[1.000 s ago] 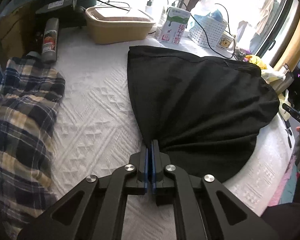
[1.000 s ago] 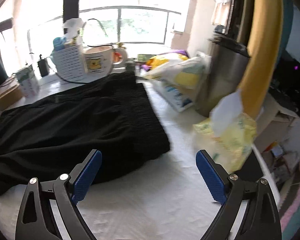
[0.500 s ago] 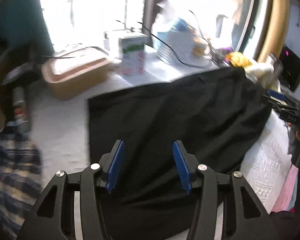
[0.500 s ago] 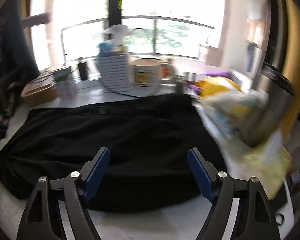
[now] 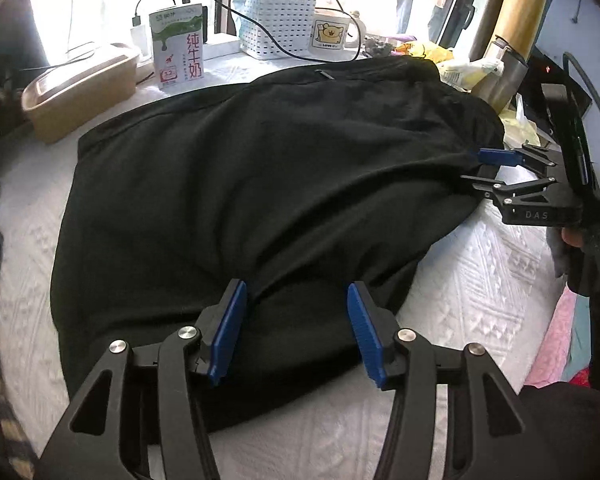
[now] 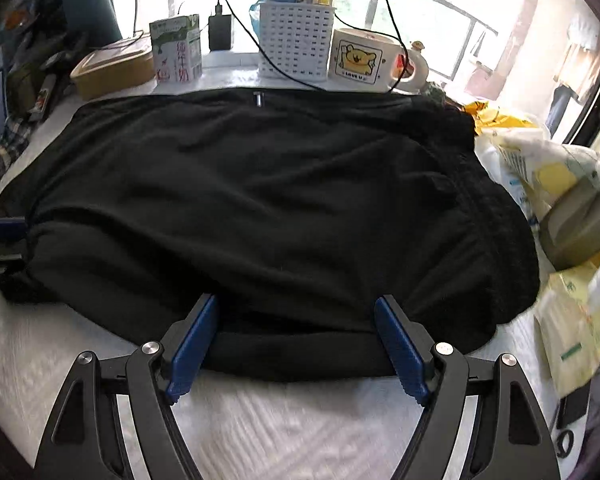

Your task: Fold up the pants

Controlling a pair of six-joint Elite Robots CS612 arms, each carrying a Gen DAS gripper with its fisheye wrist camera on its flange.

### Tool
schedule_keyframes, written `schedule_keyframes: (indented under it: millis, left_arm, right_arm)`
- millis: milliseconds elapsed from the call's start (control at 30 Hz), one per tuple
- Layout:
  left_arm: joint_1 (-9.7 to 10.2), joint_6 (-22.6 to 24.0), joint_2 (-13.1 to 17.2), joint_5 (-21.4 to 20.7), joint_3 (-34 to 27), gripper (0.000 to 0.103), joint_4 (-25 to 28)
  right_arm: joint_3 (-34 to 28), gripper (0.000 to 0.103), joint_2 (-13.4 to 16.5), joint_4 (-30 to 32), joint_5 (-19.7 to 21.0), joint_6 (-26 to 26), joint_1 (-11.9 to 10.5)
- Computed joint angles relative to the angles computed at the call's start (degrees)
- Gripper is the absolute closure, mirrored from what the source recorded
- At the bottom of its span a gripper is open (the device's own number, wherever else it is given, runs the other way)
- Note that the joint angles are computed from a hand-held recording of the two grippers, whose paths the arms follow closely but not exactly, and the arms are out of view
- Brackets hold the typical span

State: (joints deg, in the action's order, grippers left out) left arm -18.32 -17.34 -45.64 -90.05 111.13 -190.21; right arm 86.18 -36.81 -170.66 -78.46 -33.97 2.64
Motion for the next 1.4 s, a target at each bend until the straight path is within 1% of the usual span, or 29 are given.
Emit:
schedule_keyframes:
  millis: [133, 233, 333, 367, 433, 500, 533, 633, 733, 767, 800, 867, 933, 967, 1033, 1100, 1167, 1267, 1400]
  left_arm:
    - [0.26, -0.1, -0.8, -1.8, 1.0, 0.05, 0.3]
    - [0.44, -0.2, -1.3, -1.7, 1.6, 0.05, -1.2]
    - [1.22, -0.3, -1.7, -1.3, 1.7, 0.05, -3.2]
    - [1.43, 0.0, -1.7, -0.4, 1.4, 0.05, -3.1]
    - [2.02, 1.0, -1.4, 1.0, 0.4, 0.05, -2.9]
    - [2.7, 2.3, -0.7, 1.9, -0.9, 0.05, -2.4]
    - [3.05, 2.7, -0.2, 2.7, -1.9, 0.05, -0.9]
    - [4.12, 3.4, 0.9, 3.6, -4.5, 0.05, 3.5]
    - [5.03, 4.6, 1.7, 3.8, -6.3, 0.05, 6.5]
    - [5.34, 5.0, 1.9, 3.4, -6.7, 0.05, 7.3]
    - [5.66, 5.6, 2.2, 3.2, -7.1, 0.05, 7.6]
    - [5.89, 6.5, 2.5, 3.6, -7.9, 0.05, 8.3]
    - [6.23, 6.2, 2.8, 4.2, -8.9, 0.05, 9.3]
    - [6.47, 6.0, 2.9, 4.1, -9.3, 0.05, 9.9]
    - [6.6, 5.7, 3.0, 5.6, -9.9, 0.05, 10.9]
    - [6.93, 4.3, 2.9, 6.7, -10.1, 0.05, 11.2]
    - [7.41, 2.0, 2.7, 6.9, -9.8, 0.05, 10.1]
    - [7.87, 0.4, 2.0, 6.2, -8.4, 0.05, 6.7]
    - [7.44, -0.6, 0.6, 7.0, -5.8, 0.05, 2.3]
  right_arm:
    - [1.3, 0.022, -1.0, 1.5, -0.1, 0.4, -0.7]
    - [2.0, 0.022, -1.7, 1.3, -0.6, 1.5, -0.9]
    - [3.2, 0.022, -2.4, -1.8, 3.3, 2.5, -1.2]
    - [3.3, 0.022, -2.5, -2.6, 4.1, 2.9, -1.1]
    - [2.7, 0.022, -2.3, -3.0, 6.3, 3.2, -0.5]
    - [1.4, 0.022, -1.6, -2.4, 7.5, 3.2, 0.3]
    - [0.6, 0.022, -1.1, -2.3, 8.3, 3.2, 0.8]
    - [-2.1, 0.022, 0.4, 0.3, 8.1, 2.1, 2.3]
    - [-4.5, 0.022, 1.9, 3.3, 3.4, -0.2, 3.8]
    - [-5.1, 0.022, 2.2, 4.3, 3.0, -0.3, 4.0]
    - [-5.6, 0.02, 2.4, 4.8, 3.8, 0.2, 3.8]
    - [-6.6, 0.013, 2.8, 5.7, 2.9, 0.8, 3.8]
    - [-7.6, 0.01, 3.3, 6.0, 1.8, 1.3, 3.7]
    - [-7.9, 0.009, 3.4, 6.1, 1.4, 1.7, 3.6]
    - [-8.1, 0.009, 3.4, 5.3, 0.3, 3.0, 3.3]
    - [-7.4, 0.009, 3.0, 3.4, 0.5, 4.4, 2.8]
    - [-6.6, 0.009, 2.5, 1.7, 1.4, 6.3, 1.9]
    - [-4.5, 0.009, 1.3, -1.7, 2.1, 10.2, 0.5]
    - [-1.4, 0.009, -0.3, -5.0, 3.1, 16.3, -1.8]
